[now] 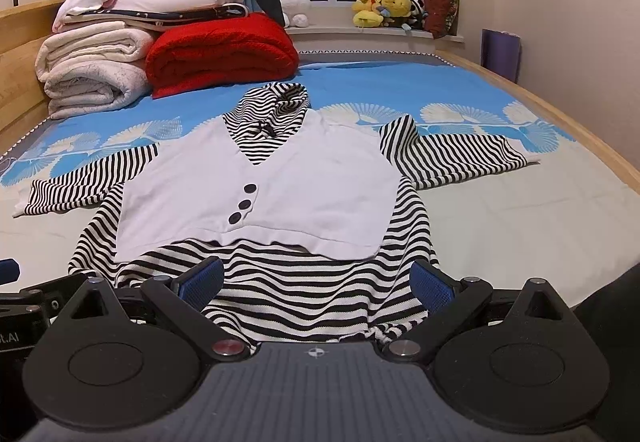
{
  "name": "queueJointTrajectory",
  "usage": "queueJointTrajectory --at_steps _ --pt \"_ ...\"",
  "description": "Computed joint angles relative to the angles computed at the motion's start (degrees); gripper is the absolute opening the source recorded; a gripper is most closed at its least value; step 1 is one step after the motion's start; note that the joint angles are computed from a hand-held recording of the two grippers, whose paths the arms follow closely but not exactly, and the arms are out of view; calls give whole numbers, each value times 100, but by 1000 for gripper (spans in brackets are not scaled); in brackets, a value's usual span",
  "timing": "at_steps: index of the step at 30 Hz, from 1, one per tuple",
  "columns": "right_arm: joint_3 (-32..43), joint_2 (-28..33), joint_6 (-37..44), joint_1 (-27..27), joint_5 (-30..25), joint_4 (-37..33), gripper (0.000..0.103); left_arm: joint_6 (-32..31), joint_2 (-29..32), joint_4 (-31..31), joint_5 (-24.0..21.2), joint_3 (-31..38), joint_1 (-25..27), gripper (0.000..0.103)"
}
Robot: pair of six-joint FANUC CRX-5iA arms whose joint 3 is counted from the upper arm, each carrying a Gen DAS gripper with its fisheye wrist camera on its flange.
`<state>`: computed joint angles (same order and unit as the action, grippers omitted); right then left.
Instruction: Fold small clothes
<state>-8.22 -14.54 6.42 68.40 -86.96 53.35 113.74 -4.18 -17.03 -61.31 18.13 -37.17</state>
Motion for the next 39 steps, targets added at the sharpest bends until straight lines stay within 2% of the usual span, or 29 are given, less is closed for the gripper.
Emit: queueJointTrajectory --at_steps 39 --pt "38 12 -47 -13 -54 -31 98 -66 -18 21 39 -47 0 102"
